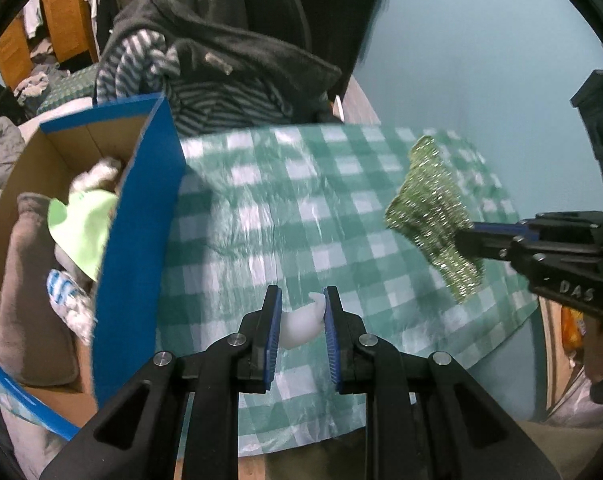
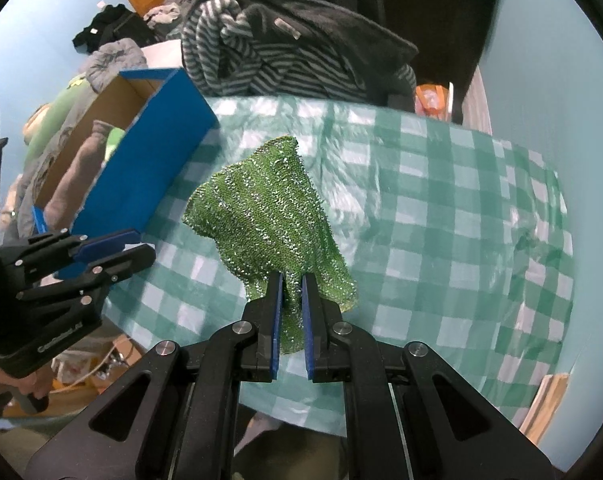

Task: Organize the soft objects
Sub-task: 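Lift the scrubber and white item and carry both over the box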

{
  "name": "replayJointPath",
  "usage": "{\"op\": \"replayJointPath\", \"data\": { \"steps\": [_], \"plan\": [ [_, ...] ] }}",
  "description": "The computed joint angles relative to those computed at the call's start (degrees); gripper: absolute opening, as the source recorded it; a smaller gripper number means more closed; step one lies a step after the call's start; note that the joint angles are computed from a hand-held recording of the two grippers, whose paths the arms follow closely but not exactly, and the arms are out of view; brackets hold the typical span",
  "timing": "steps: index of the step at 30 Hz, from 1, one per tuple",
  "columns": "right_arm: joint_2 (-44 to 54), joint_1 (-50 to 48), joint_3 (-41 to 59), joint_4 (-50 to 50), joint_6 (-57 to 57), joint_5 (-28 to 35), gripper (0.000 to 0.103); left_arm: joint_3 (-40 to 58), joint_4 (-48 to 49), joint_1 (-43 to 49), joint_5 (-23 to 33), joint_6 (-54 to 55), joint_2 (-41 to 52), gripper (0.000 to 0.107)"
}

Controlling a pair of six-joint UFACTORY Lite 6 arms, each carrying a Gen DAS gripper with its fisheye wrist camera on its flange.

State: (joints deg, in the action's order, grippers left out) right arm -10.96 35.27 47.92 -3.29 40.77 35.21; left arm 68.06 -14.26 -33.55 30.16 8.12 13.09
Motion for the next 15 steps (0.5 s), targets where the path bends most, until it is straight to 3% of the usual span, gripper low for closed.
{"op": "replayJointPath", "data": {
  "steps": [15],
  "plan": [
    [10.9,1.7,18.0,-3.0,0.1,3.4,0.007,5.2,-2.3,8.1,5.9,4.4,-4.8,0.020]
  ]
}}
